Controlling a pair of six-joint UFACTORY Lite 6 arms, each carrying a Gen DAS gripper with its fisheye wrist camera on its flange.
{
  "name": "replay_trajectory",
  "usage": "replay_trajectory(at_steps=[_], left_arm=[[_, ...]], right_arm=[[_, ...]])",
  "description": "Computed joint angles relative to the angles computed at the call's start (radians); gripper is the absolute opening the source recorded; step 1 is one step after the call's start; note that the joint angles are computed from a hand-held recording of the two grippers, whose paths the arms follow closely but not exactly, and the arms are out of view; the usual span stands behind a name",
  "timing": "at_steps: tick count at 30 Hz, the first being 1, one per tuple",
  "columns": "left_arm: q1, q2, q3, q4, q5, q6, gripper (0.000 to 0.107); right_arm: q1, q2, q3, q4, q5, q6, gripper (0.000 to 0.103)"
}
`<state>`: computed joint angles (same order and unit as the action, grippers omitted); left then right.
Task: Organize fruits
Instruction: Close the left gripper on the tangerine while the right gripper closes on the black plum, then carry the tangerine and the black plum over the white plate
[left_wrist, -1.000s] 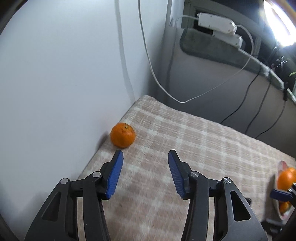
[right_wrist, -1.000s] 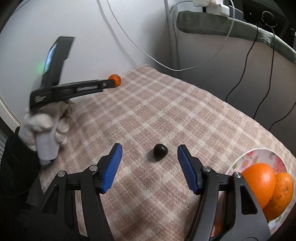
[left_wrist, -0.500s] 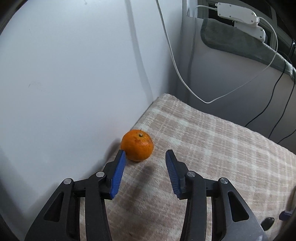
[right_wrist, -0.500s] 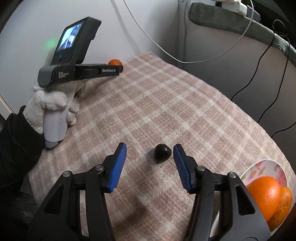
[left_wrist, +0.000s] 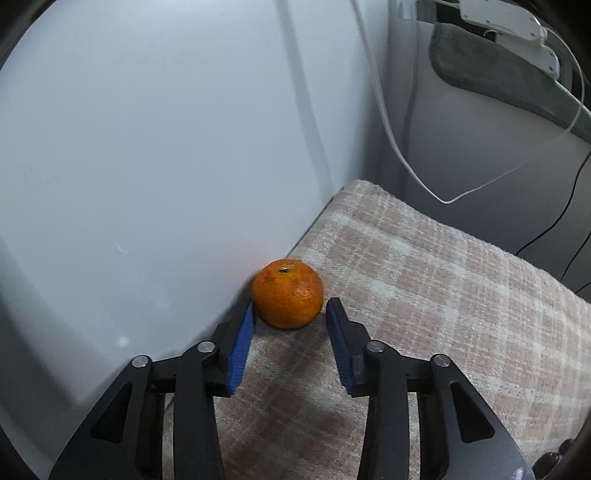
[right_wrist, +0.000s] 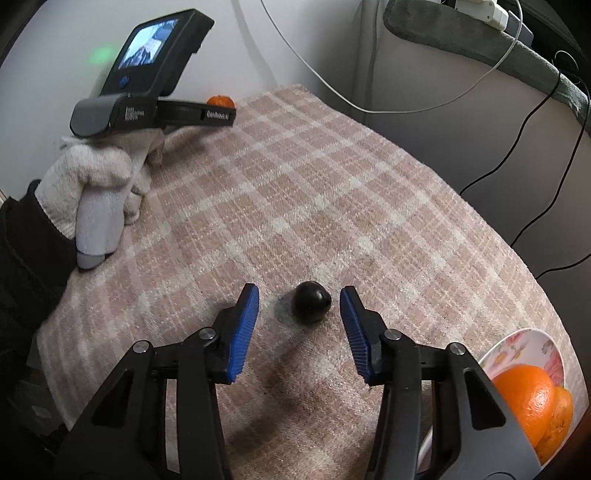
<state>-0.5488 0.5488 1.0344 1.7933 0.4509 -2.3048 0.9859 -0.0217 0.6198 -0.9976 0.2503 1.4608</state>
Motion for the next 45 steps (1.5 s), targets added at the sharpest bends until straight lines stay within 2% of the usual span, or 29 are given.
replay_trajectory(at_steps=[2,9,22,27,38,45], left_arm=[[0.017,0.003,0.001,0.035,-0.022,-0.029,0.036],[0.026,-0.002,-0.010,0.086,-0.029,-0.078,0.034],[-0.019,-0.118,-0.166,0.242,-0.005,-0.278,0.033],[-0.077,-0.230,-0.285,0.283,0.010,-0.348,0.033],[-0.309,-0.546,-0.479,0.084,0.030,-0.270,0.033],[-0.469,-0.619,-0.506,-0.071,0.096,-0.193,0.033]], right_arm=[[0.001,0.020,0.009,0.022,0.001,-0.029,0.045],[-0.008,0.044,0.014,0.042,-0.004,-0.059,0.023],[-0.007,-0.058,-0.054,-0.033,-0.034,0.050,0.022],[0.011,-0.129,-0.083,-0.027,-0.017,0.066,0.022],[0.095,-0.425,-0.210,0.138,0.115,-0.002,0.022],[0.238,-0.658,-0.289,0.198,0.305,0.042,0.022]])
